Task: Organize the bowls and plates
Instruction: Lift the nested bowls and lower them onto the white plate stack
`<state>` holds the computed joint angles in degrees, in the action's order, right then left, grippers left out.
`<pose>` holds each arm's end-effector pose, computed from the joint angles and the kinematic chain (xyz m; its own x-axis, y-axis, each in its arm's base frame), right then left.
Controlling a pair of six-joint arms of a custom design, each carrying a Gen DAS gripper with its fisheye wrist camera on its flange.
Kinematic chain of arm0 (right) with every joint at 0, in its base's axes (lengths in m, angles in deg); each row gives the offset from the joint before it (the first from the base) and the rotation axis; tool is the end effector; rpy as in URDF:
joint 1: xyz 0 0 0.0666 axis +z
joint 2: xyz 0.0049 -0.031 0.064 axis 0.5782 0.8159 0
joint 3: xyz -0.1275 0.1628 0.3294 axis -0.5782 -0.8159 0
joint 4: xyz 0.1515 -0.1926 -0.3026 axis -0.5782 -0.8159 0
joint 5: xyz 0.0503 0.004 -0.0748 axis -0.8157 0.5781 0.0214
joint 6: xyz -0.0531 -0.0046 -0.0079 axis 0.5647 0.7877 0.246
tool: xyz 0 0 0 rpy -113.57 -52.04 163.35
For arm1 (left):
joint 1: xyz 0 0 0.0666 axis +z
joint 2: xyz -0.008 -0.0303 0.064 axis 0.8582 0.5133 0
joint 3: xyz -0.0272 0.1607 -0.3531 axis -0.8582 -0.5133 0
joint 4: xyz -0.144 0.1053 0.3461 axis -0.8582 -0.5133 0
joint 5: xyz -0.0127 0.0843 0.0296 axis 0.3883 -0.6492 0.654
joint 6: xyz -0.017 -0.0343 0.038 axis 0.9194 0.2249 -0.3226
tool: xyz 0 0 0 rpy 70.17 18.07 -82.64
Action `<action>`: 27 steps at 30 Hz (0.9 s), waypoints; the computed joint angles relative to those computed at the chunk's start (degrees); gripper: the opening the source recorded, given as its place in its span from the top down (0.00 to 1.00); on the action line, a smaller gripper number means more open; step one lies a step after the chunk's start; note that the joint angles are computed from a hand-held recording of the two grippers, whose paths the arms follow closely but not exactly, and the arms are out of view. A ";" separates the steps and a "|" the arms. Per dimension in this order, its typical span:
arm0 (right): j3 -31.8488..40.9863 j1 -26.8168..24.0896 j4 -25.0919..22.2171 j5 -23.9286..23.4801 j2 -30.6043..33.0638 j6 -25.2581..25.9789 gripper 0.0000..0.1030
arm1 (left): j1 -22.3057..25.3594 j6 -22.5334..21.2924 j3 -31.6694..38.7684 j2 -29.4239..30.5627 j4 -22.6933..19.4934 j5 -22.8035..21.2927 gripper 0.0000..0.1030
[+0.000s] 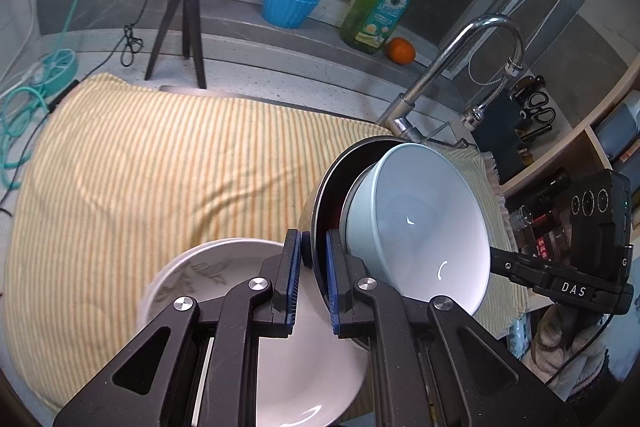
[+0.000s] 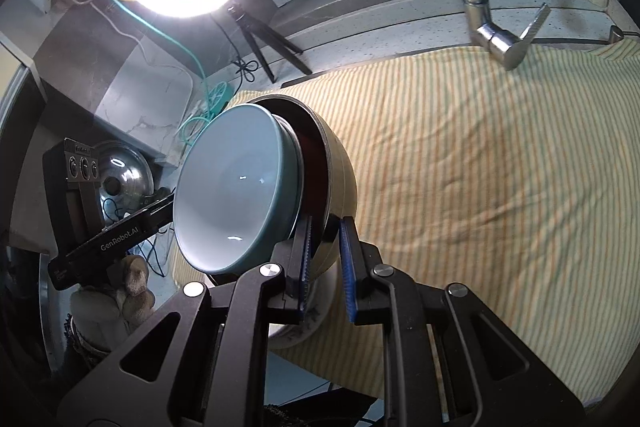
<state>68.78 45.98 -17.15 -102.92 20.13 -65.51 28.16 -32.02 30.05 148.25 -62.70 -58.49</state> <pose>0.3752 0.0866 0.3933 -0.9126 0.0218 -0.4082 -0.2002 0.8468 0.4929 0.3562 -0.2187 0.4080 -0.8573 -0.0796 -0.5086 0.1540 0.9031 -0.4009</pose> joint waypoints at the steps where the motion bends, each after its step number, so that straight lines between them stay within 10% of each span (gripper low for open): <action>1: -0.34 0.85 0.38 0.25 -0.33 -0.86 0.86 | 0.30 -0.19 -0.47 -0.61 -0.19 0.08 0.92; 27: -5.99 12.38 3.59 5.37 -2.64 -10.66 0.86 | 4.83 -0.99 -10.15 -9.89 -3.38 3.96 0.92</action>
